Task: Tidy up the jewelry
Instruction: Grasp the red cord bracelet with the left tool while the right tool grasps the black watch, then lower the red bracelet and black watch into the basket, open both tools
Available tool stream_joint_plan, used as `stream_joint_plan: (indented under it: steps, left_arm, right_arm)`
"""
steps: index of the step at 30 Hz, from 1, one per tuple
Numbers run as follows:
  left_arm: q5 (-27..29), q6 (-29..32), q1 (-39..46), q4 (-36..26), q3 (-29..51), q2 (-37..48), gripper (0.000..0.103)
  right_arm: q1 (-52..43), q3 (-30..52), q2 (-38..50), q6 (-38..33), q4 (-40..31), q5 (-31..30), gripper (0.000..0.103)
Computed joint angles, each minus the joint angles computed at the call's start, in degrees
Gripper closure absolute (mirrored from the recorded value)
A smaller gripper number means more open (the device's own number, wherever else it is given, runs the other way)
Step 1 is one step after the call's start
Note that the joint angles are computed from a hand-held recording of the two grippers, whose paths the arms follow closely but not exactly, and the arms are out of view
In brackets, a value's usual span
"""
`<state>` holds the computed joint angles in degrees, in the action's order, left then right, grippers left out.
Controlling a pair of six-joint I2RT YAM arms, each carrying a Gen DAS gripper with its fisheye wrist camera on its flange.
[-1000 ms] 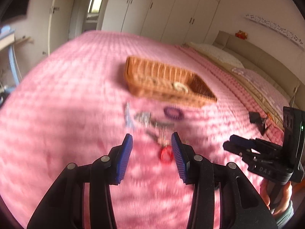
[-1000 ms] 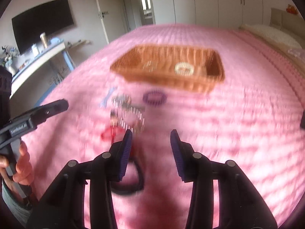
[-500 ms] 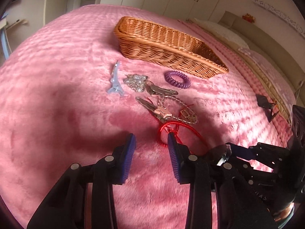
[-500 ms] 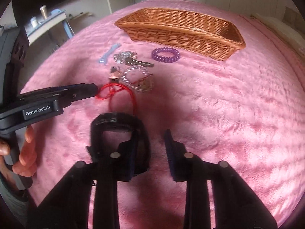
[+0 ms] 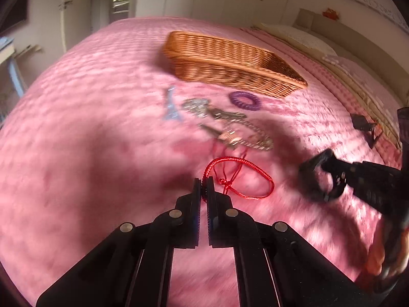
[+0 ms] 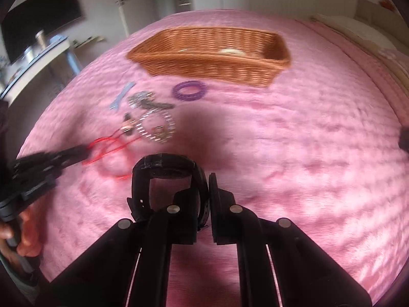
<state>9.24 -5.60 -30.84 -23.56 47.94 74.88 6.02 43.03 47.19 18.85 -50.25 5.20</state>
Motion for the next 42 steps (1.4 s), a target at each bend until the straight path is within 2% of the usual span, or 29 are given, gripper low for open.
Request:
stream_joint_plan:
  steps: [4, 9, 14, 16, 18, 21, 23, 24, 26, 27, 30, 35, 42]
  left_arm:
    - [1.7, 0.8, 4.0, -3.5, -3.2, -5.2, 0.101]
    - [5.5, 2.8, 4.6, -6.0, -5.3, -7.8, 0.099]
    - [5.9, 3.3, 5.2, -5.6, -6.0, -9.3, 0.089]
    - [5.5, 2.9, 5.4, -5.0, -5.5, -7.9, 0.079]
    - [5.3, 2.9, 5.1, -4.3, -5.2, -6.3, 0.079]
    - [2.0, 2.7, 2.6, -3.2, -5.1, -5.4, 0.079]
    - [-0.7, 2.8, 1.0, -2.9, -5.2, -5.5, 0.087]
    - [-1.9, 2.9, 0.3, -2.6, -5.3, -5.6, 0.101]
    - [-3.0, 3.1, -0.4, -2.0, -5.8, -6.1, 0.101]
    - [-2.4, 3.3, 0.0, -1.7, -6.1, -6.5, 0.101]
    - [4.5, 3.7, 3.2, -0.7, -7.3, -9.2, 0.101]
    - [11.9, 3.2, 5.9, -0.1, -7.4, -13.0, 0.101]
    - [13.4, 1.3, 5.8, -0.8, -3.3, -15.4, 0.101]
  right_arm:
    - [-2.4, -1.7, 0.1, 1.0, 0.6, -0.7, 0.097]
    - [-0.8, -2.4, 0.1, 2.5, 0.8, 0.9, 0.096]
    - [-4.9, -2.4, -0.5, -0.3, -0.1, -3.9, 0.094]
    - [-6.1, -2.2, -0.6, -1.3, -0.4, -5.5, 0.094]
    - [-6.1, -1.8, 0.1, -1.4, -0.1, -5.5, 0.094]
    - [-4.8, -1.0, 3.3, -1.8, 0.3, -4.2, 0.093]
    - [-3.3, -1.2, 5.1, -2.1, 1.6, -2.5, 0.093]
    - [-2.9, -1.4, 4.8, -2.4, 1.9, -2.3, 0.093]
    - [-2.7, -1.9, 3.8, -2.3, 2.2, -2.1, 0.094]
    - [-2.6, -2.3, 3.0, -2.2, 2.3, -1.8, 0.099]
    - [-3.9, -3.2, 0.0, -2.2, 2.5, -3.3, 0.099]
    - [-4.3, -2.0, -4.2, -1.4, 0.7, -4.4, 0.099]
    - [-5.0, 4.7, -5.3, -2.2, -1.3, -4.5, 0.098]
